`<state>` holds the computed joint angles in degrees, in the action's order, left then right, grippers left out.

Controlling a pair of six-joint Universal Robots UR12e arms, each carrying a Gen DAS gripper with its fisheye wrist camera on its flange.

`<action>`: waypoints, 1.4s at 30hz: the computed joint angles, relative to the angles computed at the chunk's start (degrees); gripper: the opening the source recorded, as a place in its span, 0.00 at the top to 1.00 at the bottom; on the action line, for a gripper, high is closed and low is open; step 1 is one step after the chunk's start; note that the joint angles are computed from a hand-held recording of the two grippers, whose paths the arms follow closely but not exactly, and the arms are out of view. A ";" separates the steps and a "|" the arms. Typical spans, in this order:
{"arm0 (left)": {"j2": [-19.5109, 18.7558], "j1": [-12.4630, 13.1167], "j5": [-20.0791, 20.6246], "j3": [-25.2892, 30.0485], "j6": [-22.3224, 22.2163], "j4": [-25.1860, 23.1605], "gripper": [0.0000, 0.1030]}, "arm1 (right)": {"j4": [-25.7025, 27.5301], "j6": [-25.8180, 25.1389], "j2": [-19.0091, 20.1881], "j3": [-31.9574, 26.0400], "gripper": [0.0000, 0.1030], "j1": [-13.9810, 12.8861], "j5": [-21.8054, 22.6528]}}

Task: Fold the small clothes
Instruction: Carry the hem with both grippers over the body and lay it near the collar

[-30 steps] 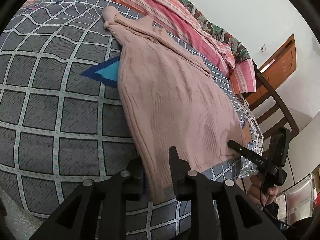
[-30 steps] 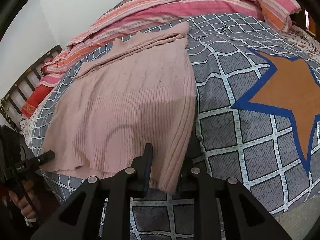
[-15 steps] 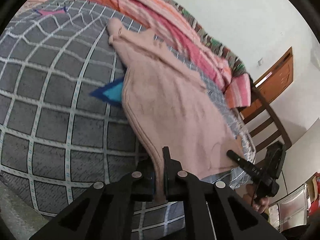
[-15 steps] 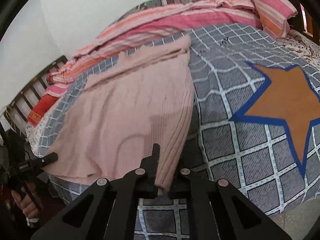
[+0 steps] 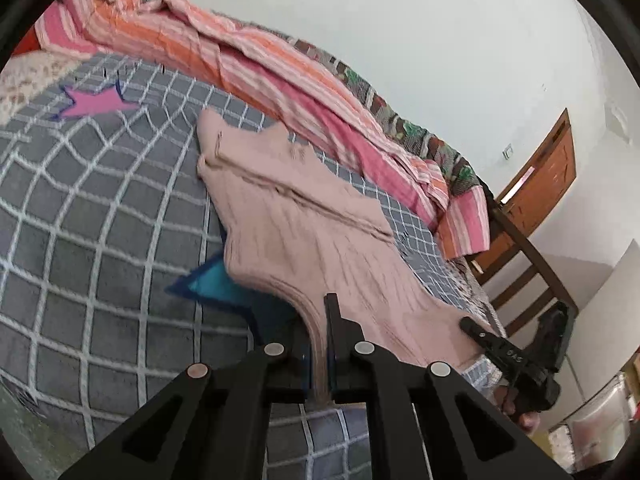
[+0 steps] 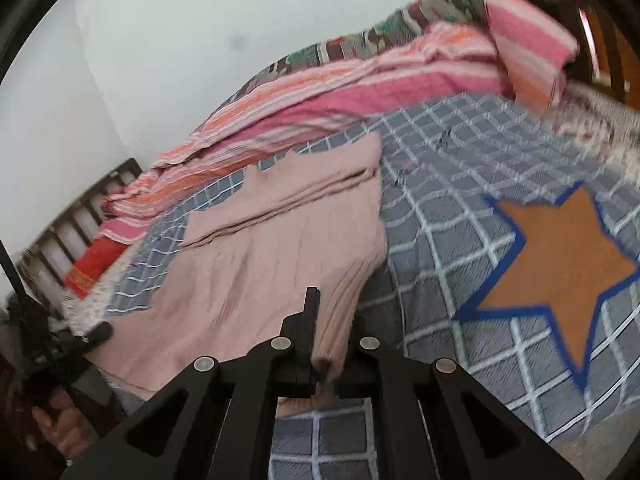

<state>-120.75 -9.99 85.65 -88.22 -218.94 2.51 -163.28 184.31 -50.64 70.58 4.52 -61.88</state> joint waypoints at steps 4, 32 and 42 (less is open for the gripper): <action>-0.52 0.08 1.29 1.51 0.83 -0.16 0.94 | -2.59 2.15 0.98 -1.95 0.95 0.26 -0.07; -7.02 3.58 3.85 14.53 -2.60 -8.72 0.94 | 14.62 5.09 15.44 -32.04 0.95 3.82 -9.98; -8.81 4.15 5.17 19.27 -1.17 -13.65 0.94 | 23.35 2.79 21.43 -45.31 0.95 4.99 -12.49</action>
